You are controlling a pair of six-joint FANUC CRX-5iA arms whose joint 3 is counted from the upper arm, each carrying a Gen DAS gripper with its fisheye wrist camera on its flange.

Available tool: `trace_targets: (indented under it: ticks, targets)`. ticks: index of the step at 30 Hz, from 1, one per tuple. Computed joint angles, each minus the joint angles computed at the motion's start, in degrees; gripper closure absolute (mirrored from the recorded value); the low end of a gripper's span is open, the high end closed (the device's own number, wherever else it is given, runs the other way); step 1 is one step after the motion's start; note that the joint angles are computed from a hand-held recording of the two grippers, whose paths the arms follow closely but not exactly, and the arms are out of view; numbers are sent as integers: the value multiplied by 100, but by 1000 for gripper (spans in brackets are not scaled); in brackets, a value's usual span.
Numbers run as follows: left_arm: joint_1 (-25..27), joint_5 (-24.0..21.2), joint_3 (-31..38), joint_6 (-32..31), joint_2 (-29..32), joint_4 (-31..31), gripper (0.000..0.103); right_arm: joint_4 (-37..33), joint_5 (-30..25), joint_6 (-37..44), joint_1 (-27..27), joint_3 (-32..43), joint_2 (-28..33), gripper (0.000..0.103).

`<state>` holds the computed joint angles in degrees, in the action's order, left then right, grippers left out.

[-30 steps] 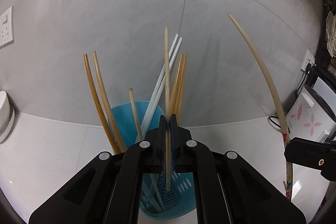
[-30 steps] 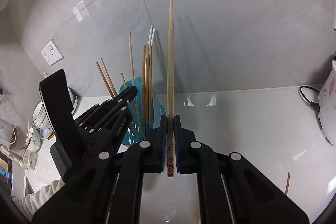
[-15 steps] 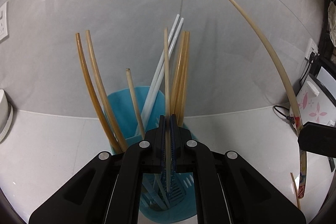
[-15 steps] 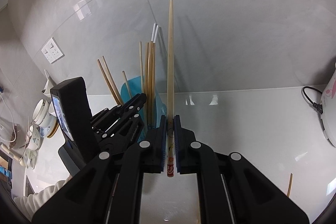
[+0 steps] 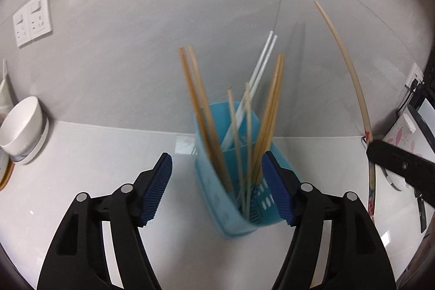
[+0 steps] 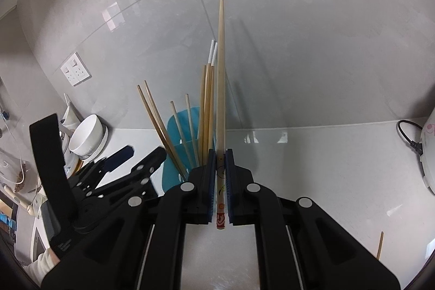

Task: Organize utensils
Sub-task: 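Open the right tool and lift it out of the holder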

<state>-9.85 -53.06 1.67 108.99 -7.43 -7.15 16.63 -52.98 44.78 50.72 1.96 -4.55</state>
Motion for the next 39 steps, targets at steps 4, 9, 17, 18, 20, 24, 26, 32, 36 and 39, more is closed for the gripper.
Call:
trace_targets:
  ticks: [4, 9, 17, 18, 20, 24, 26, 32, 36, 39]
  targets:
    - [78, -285, -22, -7, -177, -62, 21, 28, 134, 54, 36, 37, 39, 97]
    - [278, -372, -210, -189, -428, 59, 8, 120, 377, 89, 44, 110, 142, 97]
    - [618, -437, -443, -387, -633, 296, 6, 201, 473, 116, 11, 387, 547, 97]
    - [658, -444, -476, -394, -655, 309, 6, 179, 461, 156, 6, 440, 607, 97]
    - [725, -437, -536, -405, -677, 334, 6, 208, 458, 187, 12, 497, 720, 97]
    - [873, -414, -660, -454, -706, 422, 6, 75, 345, 356, -12, 722, 991, 97]
    - [930, -414, -709, -482, -703, 459, 6, 52, 307, 375, -14, 790, 1091, 97]
    - [1031, -406, -770, -519, -643, 539, 6, -104, 92, 567, -31, 1042, 1398, 96]
    - [1058, -431, -753, -505, -592, 538, 6, -72, 17, 584, -7, 1090, 1497, 94]
    - [1071, -417, -754, -494, -586, 527, 6, -101, -59, 652, 9, 1137, 1535, 88]
